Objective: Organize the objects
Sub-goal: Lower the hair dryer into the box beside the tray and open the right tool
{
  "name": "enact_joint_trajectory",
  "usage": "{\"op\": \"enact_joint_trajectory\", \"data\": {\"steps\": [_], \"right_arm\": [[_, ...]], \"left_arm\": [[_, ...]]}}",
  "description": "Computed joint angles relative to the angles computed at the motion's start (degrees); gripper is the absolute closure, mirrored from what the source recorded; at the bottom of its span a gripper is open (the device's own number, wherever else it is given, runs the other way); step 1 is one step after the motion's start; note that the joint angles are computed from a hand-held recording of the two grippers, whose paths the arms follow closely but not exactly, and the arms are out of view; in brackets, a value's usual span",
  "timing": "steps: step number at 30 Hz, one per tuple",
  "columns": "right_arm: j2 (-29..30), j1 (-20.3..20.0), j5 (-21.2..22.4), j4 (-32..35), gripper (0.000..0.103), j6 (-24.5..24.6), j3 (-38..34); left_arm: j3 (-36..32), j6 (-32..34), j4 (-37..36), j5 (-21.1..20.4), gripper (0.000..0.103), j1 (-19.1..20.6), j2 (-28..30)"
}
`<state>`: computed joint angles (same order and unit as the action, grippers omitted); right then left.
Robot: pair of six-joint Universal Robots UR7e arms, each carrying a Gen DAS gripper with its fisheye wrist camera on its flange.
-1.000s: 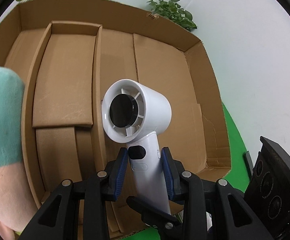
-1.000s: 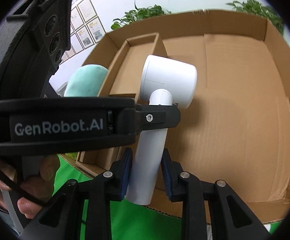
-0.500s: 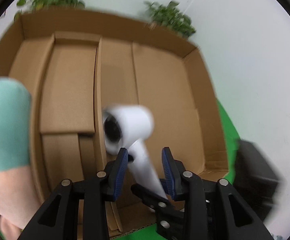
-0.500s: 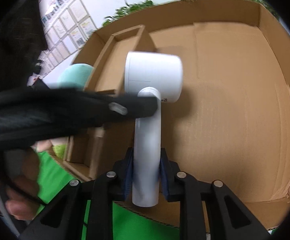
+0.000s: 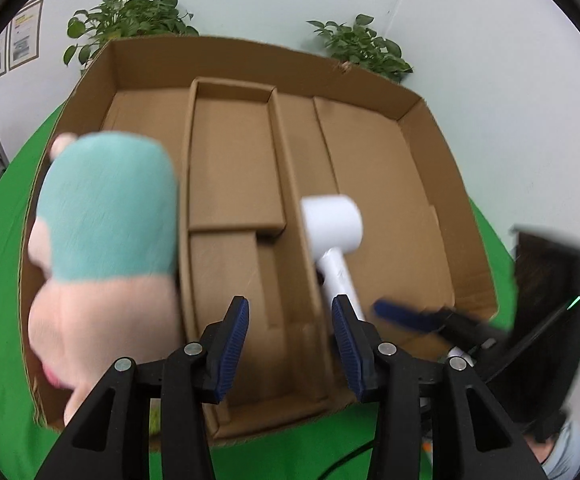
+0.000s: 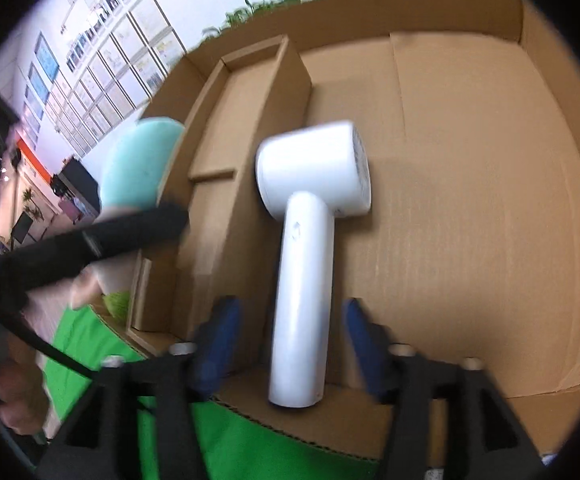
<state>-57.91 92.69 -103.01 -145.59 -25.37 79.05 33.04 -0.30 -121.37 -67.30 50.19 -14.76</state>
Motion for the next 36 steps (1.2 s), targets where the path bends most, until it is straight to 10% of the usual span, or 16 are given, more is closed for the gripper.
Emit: {"op": "enact_joint_trajectory", "data": {"steps": [4, 7, 11, 31, 36], "right_arm": [[-1.5, -0.5, 1.2, -3.7, 0.039, -2.6, 2.0], [-0.6, 0.1, -0.6, 1.8, 0.067, 0.5, 0.3], [2.9, 0.2, -1.3, 3.6, 0.076, 0.3, -3.4], [3.7, -0.4, 1.2, 6.1, 0.073, 3.2, -4.5], [2.0, 0.0, -2.3, -0.2, 0.044, 2.2, -1.8]], "left_arm": [[5.8, -1.1, -2.0, -1.0, 0.061, 0.7, -2.7], [5.8, -2.1, -1.7, -2.0, 0.061, 1.1, -1.9], [8.4, -2.1, -3.2, -3.4, 0.061, 1.4, -2.8], [12.3, -1.7, -6.0, -3.9, 0.059, 1.3, -4.8], [16.2, -0.1, -10.2, -1.4, 0.054, 0.5, -6.7]]}}
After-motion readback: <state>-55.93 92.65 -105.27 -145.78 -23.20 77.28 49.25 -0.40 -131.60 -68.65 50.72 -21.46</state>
